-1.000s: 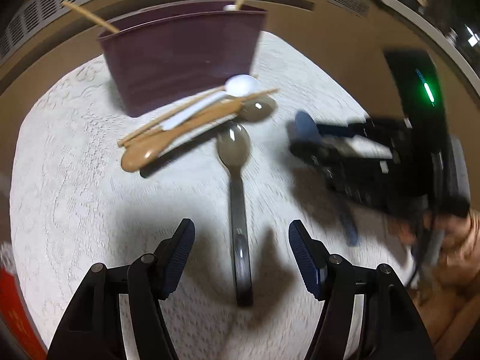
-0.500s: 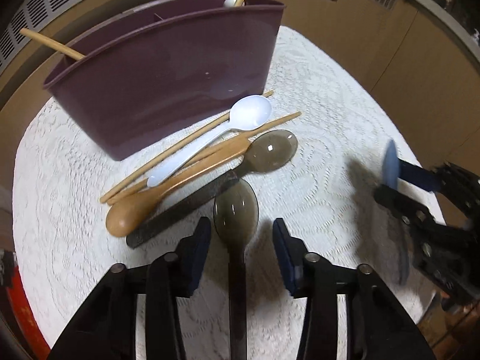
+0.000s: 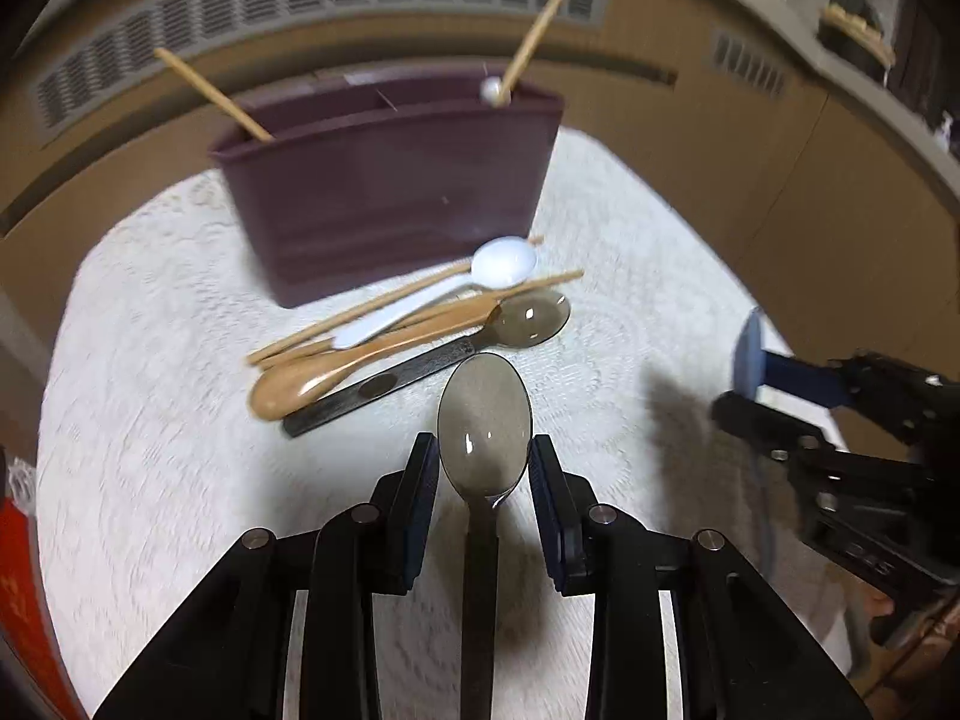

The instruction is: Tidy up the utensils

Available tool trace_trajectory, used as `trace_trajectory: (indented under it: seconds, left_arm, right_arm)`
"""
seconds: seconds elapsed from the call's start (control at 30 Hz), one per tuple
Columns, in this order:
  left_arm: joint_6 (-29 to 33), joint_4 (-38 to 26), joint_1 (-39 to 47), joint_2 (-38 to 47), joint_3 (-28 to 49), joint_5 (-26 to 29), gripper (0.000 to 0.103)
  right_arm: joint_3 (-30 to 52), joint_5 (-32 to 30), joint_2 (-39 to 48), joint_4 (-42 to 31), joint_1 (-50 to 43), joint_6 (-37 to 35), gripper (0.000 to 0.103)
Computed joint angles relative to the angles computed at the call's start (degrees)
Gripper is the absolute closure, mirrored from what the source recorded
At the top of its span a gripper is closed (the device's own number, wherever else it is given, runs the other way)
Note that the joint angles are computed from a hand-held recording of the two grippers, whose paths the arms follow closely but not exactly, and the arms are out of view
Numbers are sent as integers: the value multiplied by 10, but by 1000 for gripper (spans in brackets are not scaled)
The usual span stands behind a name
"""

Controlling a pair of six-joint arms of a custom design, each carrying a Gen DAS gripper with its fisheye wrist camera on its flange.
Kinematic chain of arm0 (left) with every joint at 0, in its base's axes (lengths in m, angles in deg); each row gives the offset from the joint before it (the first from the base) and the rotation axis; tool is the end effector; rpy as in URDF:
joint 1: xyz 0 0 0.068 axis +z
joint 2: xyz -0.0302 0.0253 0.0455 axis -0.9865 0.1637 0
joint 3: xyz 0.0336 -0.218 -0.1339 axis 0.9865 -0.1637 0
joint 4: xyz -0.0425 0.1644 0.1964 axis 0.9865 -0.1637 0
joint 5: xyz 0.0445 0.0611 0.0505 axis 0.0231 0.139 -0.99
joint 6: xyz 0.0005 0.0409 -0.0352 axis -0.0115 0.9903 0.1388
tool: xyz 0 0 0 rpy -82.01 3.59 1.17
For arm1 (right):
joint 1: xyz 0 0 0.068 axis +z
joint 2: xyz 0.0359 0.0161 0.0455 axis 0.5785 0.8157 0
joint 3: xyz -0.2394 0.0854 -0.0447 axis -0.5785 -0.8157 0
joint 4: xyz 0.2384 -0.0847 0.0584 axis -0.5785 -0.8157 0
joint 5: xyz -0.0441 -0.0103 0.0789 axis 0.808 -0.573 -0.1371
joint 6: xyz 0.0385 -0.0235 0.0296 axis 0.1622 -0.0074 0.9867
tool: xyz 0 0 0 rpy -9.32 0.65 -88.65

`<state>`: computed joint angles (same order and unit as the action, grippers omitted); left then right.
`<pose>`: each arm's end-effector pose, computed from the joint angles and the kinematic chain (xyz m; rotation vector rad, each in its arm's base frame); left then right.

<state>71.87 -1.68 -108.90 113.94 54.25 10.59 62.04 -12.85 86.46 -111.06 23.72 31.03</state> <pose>0.2605 -0.1407 0.2366 0.3394 2.5052 -0.3091 0.2672 -0.0438 0.2209 -0.3593 2.4174 0.1295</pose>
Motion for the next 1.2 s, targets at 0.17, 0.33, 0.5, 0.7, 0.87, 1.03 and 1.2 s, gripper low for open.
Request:
trace_trajectory:
  seconds: [0.17,0.33,0.5,0.7,0.87,1.03,1.2]
  left_arm:
    - [-20,13,-9,-132,-64,-28,71]
    - [-13,12,2,-202,-51,-39,71]
    - [34,-9,47,-182,72,2,85]
    - [61,-12,106,-97,223,33,85]
    - [72,-47,130,-55,223,87,85]
    - [128,-88,108,44,214,146,83]
    - [137,-87,62,120,207,119,77]
  right_arm:
    - [-8,-6,-41,-21,10,-2,70]
    - [0,-10,-89,-33,17,-2,71]
    - [96,-28,-99,-68,21,-4,98]
    - [277,-39,-27,-70,46,19,99]
    - [337,-75,21,-106,31,24,99]
    - [310,-92,47,-120,1,-10,99]
    - [281,-77,106,-140,-19,-61,98]
